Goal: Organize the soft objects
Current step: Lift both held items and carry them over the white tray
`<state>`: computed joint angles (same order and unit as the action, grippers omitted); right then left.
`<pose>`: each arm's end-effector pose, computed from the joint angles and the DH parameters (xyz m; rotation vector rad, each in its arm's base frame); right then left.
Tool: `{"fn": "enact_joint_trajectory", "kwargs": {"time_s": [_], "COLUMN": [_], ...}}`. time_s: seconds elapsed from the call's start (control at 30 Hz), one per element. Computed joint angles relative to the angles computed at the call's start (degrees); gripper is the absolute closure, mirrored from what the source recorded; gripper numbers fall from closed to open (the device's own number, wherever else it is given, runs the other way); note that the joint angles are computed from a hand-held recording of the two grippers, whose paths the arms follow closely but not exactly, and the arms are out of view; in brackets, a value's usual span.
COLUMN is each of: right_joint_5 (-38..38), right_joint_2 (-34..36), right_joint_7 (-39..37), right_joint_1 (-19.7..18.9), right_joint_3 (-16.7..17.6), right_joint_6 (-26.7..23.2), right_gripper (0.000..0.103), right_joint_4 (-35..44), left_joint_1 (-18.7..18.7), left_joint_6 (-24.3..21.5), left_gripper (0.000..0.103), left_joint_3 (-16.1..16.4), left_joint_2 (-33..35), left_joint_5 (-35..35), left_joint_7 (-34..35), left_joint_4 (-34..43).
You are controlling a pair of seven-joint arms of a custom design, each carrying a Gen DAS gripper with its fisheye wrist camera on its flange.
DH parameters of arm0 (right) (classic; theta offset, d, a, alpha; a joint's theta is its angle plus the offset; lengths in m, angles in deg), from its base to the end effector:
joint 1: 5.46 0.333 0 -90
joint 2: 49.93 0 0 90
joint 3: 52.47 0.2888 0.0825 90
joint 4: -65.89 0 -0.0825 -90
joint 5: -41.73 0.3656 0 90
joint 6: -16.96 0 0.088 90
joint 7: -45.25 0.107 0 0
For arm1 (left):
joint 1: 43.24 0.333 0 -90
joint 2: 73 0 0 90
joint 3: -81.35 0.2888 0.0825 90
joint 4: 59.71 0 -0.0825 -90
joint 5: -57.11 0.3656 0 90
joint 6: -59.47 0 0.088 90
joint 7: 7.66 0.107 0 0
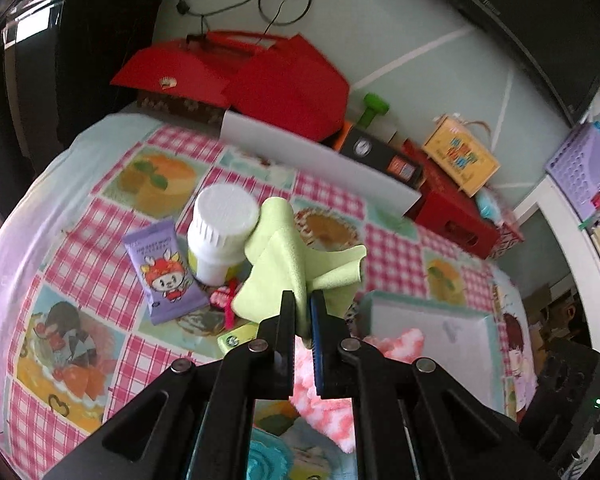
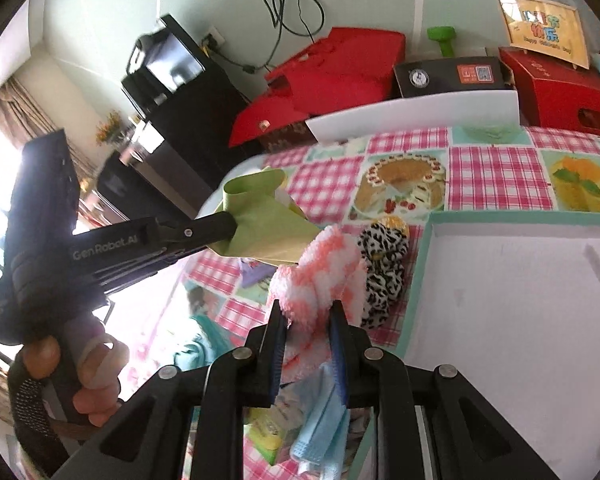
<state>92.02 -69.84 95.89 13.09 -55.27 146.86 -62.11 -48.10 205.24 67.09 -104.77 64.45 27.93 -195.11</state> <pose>0.4540 0.1464 0.5398 -1.9732 1.1643 0.1671 0.4042 -0.1604 0.5872 -2.2920 1.3231 -0.9286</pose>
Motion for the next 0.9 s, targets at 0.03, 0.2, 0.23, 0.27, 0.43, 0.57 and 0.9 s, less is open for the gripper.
{"fn": "enact_joint_trajectory", "kwargs": {"time_s": [0.03, 0.2, 0.23, 0.27, 0.43, 0.57, 0.9], "right_joint_5": [0.4, 2.5, 2.9, 3.4, 5.8, 7.6, 6.0], "right_joint_2": [0.0, -1.0, -1.2, -1.6, -3.6, -5.4, -8.9], "right_joint_7": [0.0, -1.2, -1.5, -1.8, -3.2, -4.1, -2.6], "right_joint_1": [0.0, -0.1, -0.1, -0.1, -0.4, -0.8, -3.8], "right_joint_3": [-0.2, -1.0, -1.1, -1.2, -2.5, -3.5, -5.6], "right_joint_6": [-0.2, -0.9, -1.0, -0.9, -1.3, -0.8, 5.6], "right_gripper": [0.081, 0.081, 0.081, 0.081, 0.081, 0.081, 0.081], "right_joint_4": [0.1, 0.2, 0.3, 0.2, 0.2, 0.1, 0.0], "left_joint_1": [0.1, 0.9, 1.0, 1.1, 2.3, 2.9, 2.3], "left_joint_6": [0.4, 1.3, 1.7, 1.6, 2.4, 3.1, 6.3], "left_gripper": [0.097, 0.097, 0.097, 0.097, 0.097, 0.097, 0.097], "left_joint_3": [-0.1, -0.9, -1.1, -1.2, -3.0, -4.2, -6.8], "left_joint_2": [-0.5, -2.2, -2.7, -3.1, -6.0, -7.3, -4.2], "left_joint_5": [0.3, 1.7, 1.9, 2.1, 4.6, 6.5, 9.6], "left_joint_7": [-0.1, -1.2, -1.5, -1.7, -3.4, -3.9, -2.6], "left_joint_4": [0.0, -0.2, -0.3, -0.3, -0.1, 0.7, 4.8]}}
